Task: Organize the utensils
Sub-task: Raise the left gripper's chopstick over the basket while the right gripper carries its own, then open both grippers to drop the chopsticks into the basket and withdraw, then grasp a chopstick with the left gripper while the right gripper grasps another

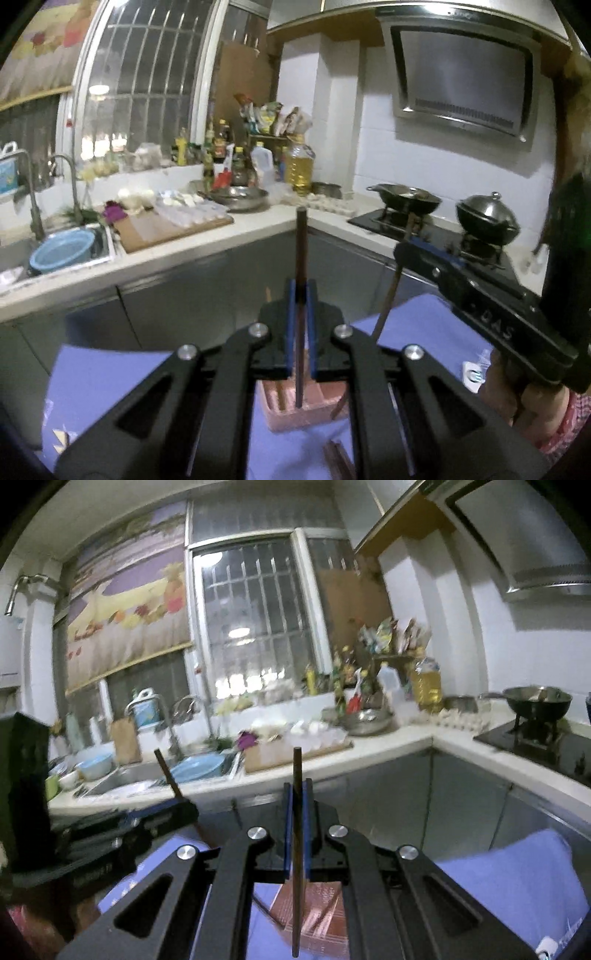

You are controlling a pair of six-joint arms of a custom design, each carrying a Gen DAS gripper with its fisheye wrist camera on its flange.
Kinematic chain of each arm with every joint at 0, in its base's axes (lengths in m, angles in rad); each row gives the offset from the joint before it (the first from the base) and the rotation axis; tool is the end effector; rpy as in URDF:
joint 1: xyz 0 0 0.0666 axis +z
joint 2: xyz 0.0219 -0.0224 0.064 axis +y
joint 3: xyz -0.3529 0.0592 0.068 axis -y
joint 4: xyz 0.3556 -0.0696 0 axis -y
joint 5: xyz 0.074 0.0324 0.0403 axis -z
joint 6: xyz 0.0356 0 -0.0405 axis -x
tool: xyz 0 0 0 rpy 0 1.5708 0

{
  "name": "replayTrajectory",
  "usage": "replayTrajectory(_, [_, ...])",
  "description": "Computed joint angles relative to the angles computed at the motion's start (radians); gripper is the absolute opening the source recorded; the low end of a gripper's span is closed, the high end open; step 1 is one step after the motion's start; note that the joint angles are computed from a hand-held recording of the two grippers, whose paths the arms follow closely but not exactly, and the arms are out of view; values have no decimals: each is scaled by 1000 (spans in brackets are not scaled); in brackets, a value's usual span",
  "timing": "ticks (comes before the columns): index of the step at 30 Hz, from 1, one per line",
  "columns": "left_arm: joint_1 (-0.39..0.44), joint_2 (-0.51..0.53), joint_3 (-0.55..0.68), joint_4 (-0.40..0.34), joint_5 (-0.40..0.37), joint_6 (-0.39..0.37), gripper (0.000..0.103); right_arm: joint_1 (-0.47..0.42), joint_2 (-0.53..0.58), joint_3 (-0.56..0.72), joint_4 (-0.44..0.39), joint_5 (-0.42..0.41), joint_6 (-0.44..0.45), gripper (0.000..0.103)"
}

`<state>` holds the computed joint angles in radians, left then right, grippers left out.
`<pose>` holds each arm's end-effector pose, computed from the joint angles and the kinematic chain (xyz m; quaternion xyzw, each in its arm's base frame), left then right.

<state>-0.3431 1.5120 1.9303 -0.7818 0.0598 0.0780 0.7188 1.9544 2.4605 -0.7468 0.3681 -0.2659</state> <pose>0.4665 -0.1693 0.5922 0.1256 0.8134 -0.1427 0.5497 0.4844 0.4063 0.5790 -0.0636 0.7792 0.1599 0.6027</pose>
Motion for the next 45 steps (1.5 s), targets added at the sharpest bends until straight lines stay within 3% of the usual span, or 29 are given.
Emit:
replayTrajectory(4, [6, 74, 68, -17, -23, -14, 5, -27, 147, 205, -81, 0, 6, 5])
replayTrajectory(7, [13, 123, 98, -44, -21, -19, 5, -42, 256, 367, -186, -22, -13, 5])
replayTrajectory(11, [19, 161, 98, -76, 2, -11, 5, -54, 254, 310, -214, -94, -55, 5])
replayTrajectory(13, [18, 193, 118, -127, 25, 13, 5, -54, 259, 295, -243, -112, -78, 5])
replayTrajectory(14, [16, 207, 126, -151, 25, 24, 9, -54, 278, 324, -276, -123, -89, 6])
replayTrajectory(15, [10, 222, 134, -179, 10, 31, 20, -55, 291, 344, -305, -135, -104, 7])
replayTrajectory(16, [4, 225, 129, -188, -16, 36, 22, -55, 281, 324, -308, -135, -118, 8])
replayTrajectory(17, [1, 221, 112, -182, -32, 37, 27, -53, 243, 253, -273, -133, -127, 11])
replayTrajectory(21, [14, 150, 10, -120, -24, 65, 28, -40, 89, -5, -106, -103, -144, 29])
replayTrajectory(29, [27, -77, -287, 13, 11, 90, 28, -2, -205, -475, 96, -115, -216, 31])
replayTrajectory(34, [15, -222, -570, 36, 80, 100, 28, 62, -337, -791, 45, -111, -330, 28])
replayTrajectory(37, [0, -264, -693, 30, 122, 131, 28, 109, -363, -912, 6, -121, -392, 25])
replayTrajectory(40, [-27, -287, -780, 28, 172, 157, 28, 144, -368, -975, -21, -151, -444, 22])
replayTrajectory(45, [-85, -293, -837, 40, 180, 189, 28, 187, -375, -1025, -32, -143, -477, 22])
